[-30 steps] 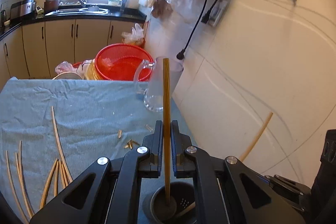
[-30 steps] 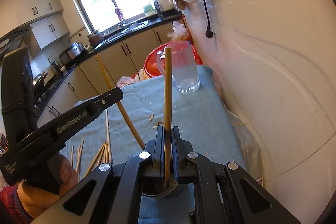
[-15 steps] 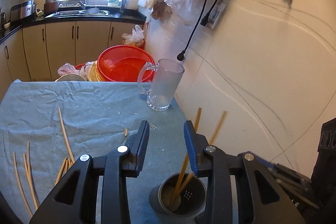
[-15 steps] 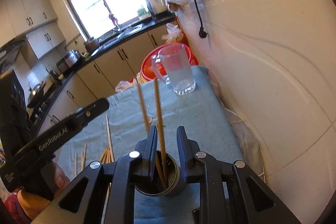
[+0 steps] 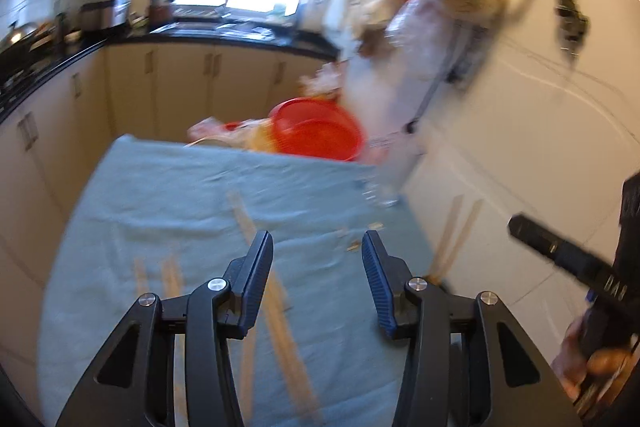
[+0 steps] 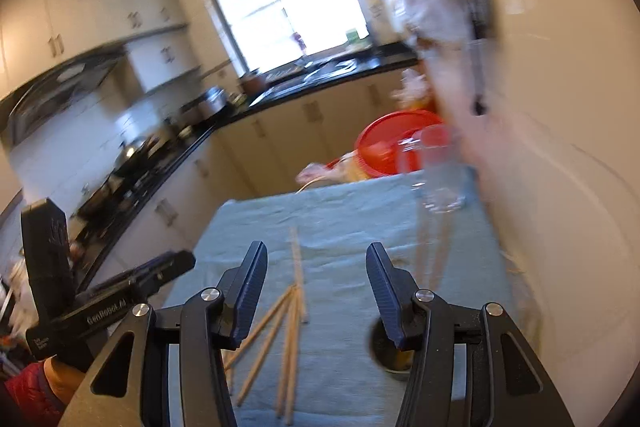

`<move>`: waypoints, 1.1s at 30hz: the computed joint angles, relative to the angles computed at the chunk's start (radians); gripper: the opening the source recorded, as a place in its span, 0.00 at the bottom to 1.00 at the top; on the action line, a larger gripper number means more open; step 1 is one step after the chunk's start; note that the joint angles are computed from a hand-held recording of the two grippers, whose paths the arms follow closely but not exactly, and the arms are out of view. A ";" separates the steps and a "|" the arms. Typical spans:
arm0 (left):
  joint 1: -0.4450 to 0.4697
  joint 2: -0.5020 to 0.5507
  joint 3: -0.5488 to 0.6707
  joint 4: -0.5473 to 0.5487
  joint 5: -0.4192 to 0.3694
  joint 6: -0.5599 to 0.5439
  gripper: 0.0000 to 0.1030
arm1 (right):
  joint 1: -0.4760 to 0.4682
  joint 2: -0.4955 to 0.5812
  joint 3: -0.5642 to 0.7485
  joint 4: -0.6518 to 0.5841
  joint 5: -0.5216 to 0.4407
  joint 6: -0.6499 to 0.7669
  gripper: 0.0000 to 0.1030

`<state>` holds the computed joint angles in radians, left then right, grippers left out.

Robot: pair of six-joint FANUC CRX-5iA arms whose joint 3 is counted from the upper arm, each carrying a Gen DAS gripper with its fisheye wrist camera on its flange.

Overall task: Organize utensils
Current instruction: 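Open the right tool and withdraw it from the black holder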

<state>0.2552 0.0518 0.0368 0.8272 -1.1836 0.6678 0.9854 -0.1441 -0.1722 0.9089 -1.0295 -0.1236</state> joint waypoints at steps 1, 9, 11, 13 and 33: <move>0.021 0.010 0.010 -0.019 -0.004 0.010 0.44 | -0.012 0.018 0.017 -0.022 0.032 0.020 0.54; 0.132 0.118 0.117 -0.215 -0.051 0.105 0.44 | -0.150 0.288 0.323 -0.400 0.103 0.373 0.54; 0.156 0.145 0.134 -0.243 -0.071 0.113 0.44 | -0.186 0.368 0.421 -0.484 0.063 0.474 0.54; 0.174 0.173 0.152 -0.266 -0.083 0.127 0.45 | -0.215 0.440 0.491 -0.530 0.050 0.540 0.53; 0.245 0.320 0.320 -0.322 -0.181 0.107 0.45 | -0.356 1.029 1.246 -0.745 -0.351 0.835 0.25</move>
<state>0.4997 0.3718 0.3564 0.5049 -1.3646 0.7746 0.6293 0.8846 1.0736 0.1639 -1.3802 0.7117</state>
